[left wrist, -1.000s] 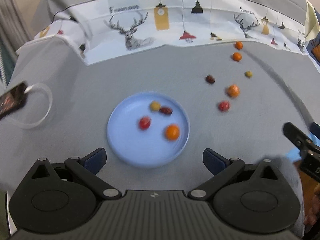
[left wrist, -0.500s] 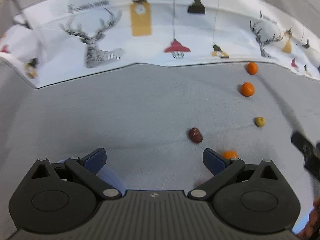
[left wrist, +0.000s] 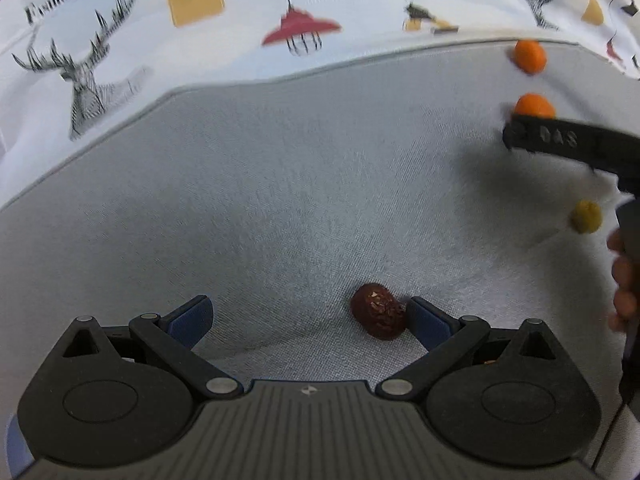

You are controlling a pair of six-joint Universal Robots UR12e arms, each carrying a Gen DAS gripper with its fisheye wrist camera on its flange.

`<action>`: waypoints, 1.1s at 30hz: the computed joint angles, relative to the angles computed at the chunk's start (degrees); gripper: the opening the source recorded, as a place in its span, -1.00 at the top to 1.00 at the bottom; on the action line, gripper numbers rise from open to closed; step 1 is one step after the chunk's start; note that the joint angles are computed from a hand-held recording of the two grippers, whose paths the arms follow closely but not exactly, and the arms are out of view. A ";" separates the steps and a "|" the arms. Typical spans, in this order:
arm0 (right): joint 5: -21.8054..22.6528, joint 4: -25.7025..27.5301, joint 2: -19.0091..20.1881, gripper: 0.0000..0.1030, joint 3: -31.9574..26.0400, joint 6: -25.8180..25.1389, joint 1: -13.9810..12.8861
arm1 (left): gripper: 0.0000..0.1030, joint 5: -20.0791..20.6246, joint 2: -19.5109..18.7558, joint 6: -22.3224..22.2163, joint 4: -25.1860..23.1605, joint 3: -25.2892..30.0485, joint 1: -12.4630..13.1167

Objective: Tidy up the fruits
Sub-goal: 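Grasp a red date with the left tool while the right tool grasps a tangerine, then carry the date and tangerine over the blue plate and open both tools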

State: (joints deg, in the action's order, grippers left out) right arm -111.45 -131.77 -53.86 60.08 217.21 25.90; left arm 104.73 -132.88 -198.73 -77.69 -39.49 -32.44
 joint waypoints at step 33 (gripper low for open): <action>-5.68 -13.94 -14.04 0.28 8.39 -2.82 18.79 | 0.57 -2.29 37.58 1.34 16.73 -39.19 1.11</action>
State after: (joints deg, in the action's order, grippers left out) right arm -117.13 -145.71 -67.90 68.46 214.39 44.68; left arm 102.44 -95.29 -197.38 -60.96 -78.68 -31.33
